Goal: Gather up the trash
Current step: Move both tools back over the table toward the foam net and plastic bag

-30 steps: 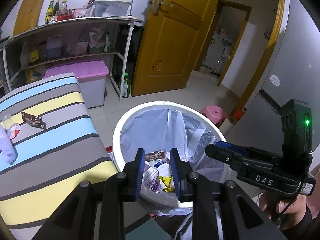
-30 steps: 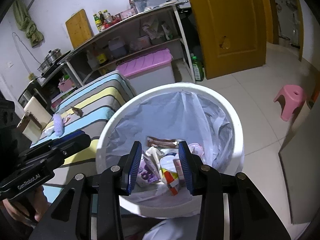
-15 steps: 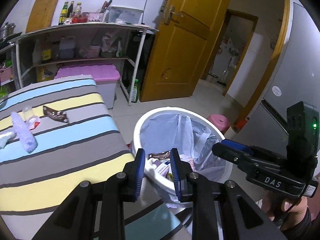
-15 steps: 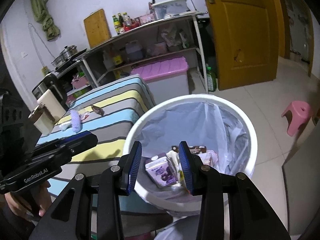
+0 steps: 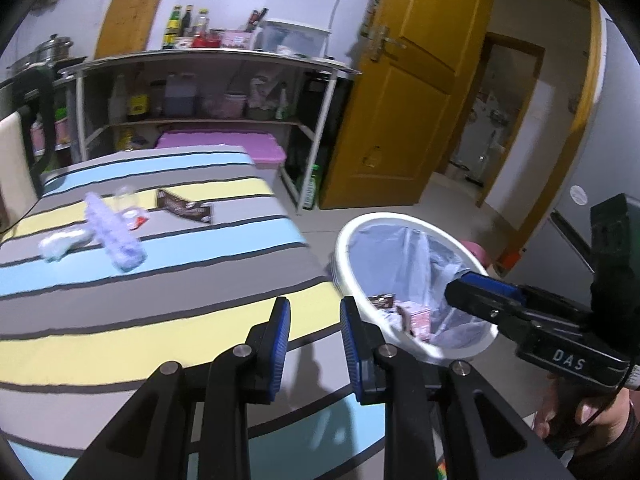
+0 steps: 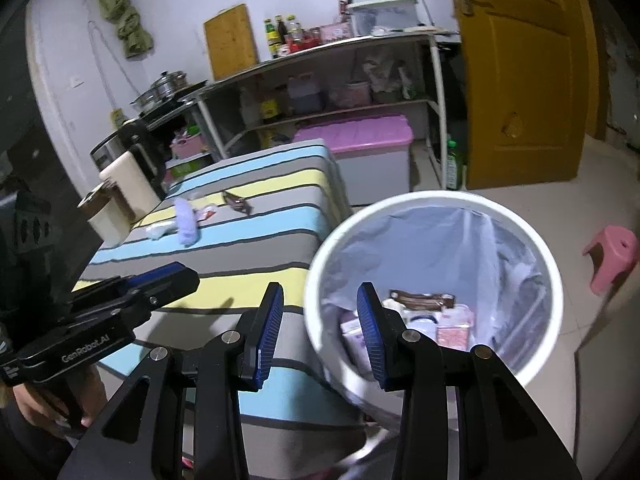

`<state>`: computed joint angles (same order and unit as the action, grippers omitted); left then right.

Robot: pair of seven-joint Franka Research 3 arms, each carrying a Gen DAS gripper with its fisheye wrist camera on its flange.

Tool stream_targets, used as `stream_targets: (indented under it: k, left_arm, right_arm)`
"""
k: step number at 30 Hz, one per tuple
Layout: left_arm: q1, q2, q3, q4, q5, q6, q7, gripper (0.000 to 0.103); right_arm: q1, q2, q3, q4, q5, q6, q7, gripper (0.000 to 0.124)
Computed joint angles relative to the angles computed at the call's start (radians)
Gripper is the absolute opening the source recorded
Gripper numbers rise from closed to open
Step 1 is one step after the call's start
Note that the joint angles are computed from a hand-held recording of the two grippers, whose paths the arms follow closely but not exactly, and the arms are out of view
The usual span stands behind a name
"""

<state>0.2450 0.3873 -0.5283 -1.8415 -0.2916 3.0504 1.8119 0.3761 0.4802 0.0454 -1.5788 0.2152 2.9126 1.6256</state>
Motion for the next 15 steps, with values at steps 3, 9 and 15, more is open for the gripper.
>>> stream_targets:
  k: [3,9,15]
  left_arm:
    - [0.011,-0.023,0.01,-0.036,-0.007,0.015,-0.015,0.025]
    - [0.012,-0.077,0.058,-0.112,0.002,0.044,-0.068,0.025]
    - [0.01,-0.119,0.106,-0.172,0.033,0.072,-0.129,0.025]
  right_arm:
    - [-0.002,0.018,0.022,0.023,0.005,-0.003,-0.031,0.04]
    - [-0.009,0.057,0.074,0.072,0.036,-0.014,-0.131,0.04]
    - [0.002,0.103,0.098,0.153,0.064,-0.085,-0.199,0.04]
